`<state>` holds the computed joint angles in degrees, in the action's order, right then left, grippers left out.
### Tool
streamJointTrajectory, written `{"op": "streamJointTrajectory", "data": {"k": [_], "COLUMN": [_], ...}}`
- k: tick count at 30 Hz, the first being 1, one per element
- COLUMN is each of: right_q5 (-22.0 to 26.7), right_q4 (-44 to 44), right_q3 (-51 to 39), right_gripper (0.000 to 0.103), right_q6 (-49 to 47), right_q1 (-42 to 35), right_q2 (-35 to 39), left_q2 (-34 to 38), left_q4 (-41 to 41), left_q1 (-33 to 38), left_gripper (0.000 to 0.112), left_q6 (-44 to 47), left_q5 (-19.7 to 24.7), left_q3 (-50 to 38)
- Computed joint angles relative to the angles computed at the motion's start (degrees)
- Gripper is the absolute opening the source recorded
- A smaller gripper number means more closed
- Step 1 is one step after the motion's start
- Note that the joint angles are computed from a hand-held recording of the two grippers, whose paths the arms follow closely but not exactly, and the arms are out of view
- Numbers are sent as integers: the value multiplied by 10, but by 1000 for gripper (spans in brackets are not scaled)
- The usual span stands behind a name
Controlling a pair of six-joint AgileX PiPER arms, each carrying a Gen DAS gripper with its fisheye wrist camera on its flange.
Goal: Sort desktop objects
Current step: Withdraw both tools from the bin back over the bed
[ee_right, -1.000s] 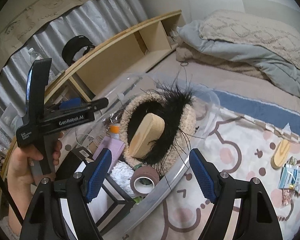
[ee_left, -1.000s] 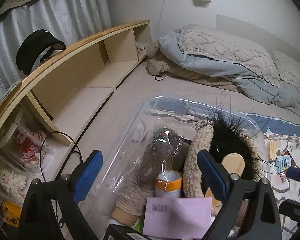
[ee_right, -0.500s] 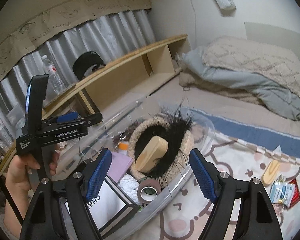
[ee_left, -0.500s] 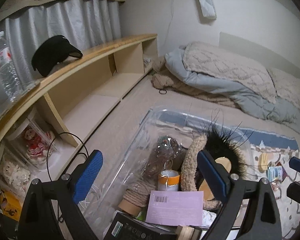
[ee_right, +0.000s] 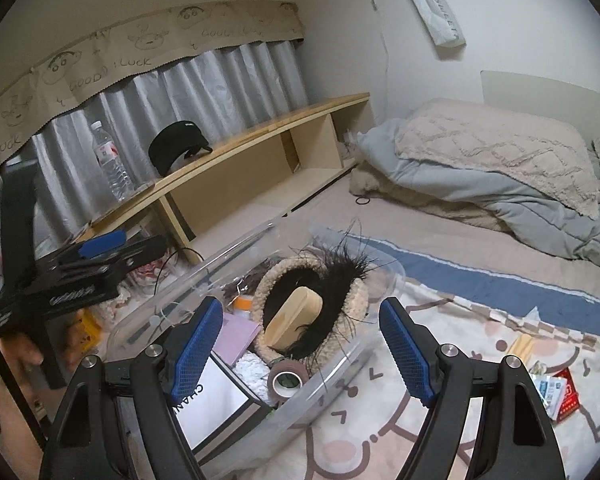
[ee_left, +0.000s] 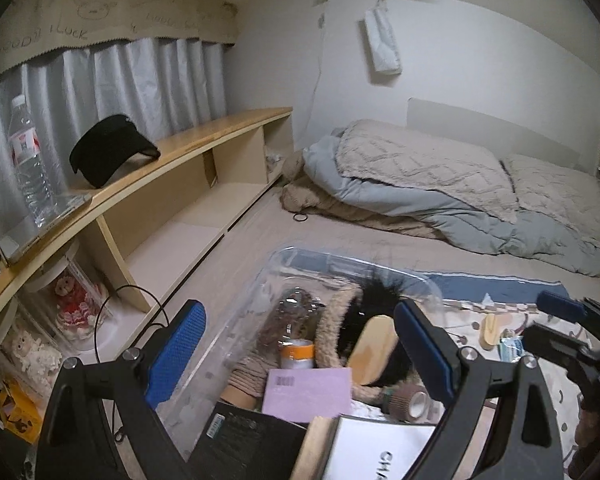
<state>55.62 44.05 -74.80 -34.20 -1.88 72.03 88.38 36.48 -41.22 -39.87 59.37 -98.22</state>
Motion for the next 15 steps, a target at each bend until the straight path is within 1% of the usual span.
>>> {"op": "streamJointTrajectory", "data": {"k": [3, 4, 5, 6, 15], "right_q5": [1, 1, 0, 1, 16], "right_q4": [-3, -2, -3, -3, 2], "right_q3": [0, 2, 5, 6, 18], "right_gripper": [81, 81, 81, 81, 81], "right_q6": [0, -2, -4, -6, -27], "right_q1": [-7, -10, -13, -17, -65], "right_q2": [-5, -8, -11, -14, -33], "left_q2": [-8, -10, -12, -14, -25], "left_q4": [17, 23, 30, 37, 76], "left_q1": [-28, -36, -44, -53, -117], "left_gripper": [96, 98, 102, 102, 103], "left_q6": [-11, -17, -24, -32, -81], "left_q5": [5, 7, 8, 7, 12], "left_q3": [10, 13, 16, 20, 47]}}
